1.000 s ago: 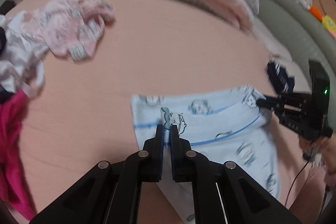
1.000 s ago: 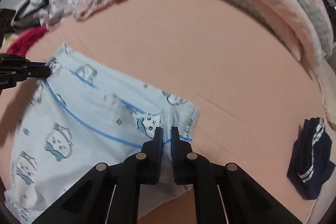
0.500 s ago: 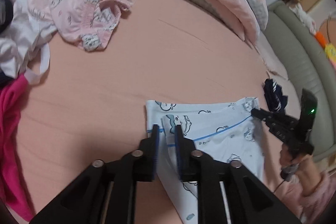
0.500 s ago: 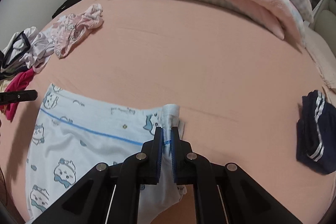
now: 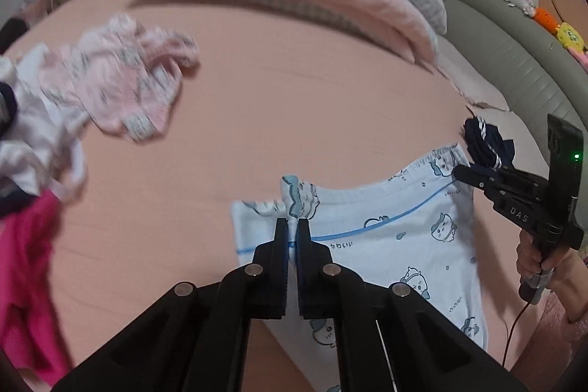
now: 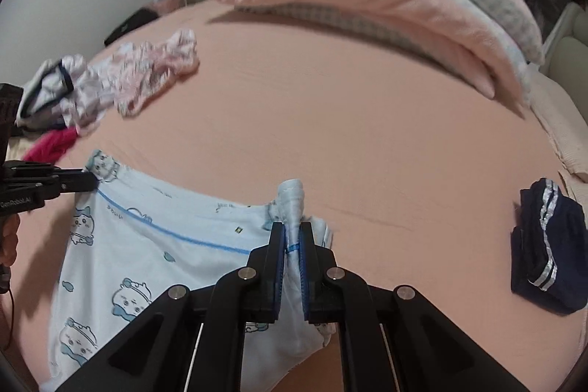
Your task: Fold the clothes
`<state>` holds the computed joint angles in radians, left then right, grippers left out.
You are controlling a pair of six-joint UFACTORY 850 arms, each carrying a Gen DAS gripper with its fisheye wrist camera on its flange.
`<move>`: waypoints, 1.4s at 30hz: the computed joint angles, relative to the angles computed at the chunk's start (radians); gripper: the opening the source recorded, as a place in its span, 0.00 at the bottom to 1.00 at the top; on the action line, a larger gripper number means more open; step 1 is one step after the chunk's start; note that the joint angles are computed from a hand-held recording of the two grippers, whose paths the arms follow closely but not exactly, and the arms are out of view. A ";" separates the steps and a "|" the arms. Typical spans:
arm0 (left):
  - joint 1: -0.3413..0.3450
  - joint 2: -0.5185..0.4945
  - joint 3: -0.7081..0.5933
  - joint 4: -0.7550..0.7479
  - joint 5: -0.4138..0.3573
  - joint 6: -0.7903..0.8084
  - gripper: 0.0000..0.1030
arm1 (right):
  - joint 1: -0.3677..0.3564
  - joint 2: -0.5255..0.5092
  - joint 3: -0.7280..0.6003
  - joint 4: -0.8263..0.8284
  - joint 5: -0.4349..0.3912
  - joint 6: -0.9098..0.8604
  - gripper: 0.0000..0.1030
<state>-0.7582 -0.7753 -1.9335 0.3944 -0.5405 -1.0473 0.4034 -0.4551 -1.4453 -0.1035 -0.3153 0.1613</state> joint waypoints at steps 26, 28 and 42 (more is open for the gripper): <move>-0.052 0.052 0.073 -0.243 -0.005 -0.039 0.06 | 0.015 0.136 0.128 0.144 -0.050 0.108 0.40; -0.083 0.080 0.122 -0.284 0.008 -0.073 0.06 | 0.036 0.216 0.217 0.307 -0.059 -0.050 0.40; -0.228 0.185 0.364 -0.501 0.303 -0.041 0.07 | 0.248 0.459 0.571 0.060 -0.007 0.235 0.40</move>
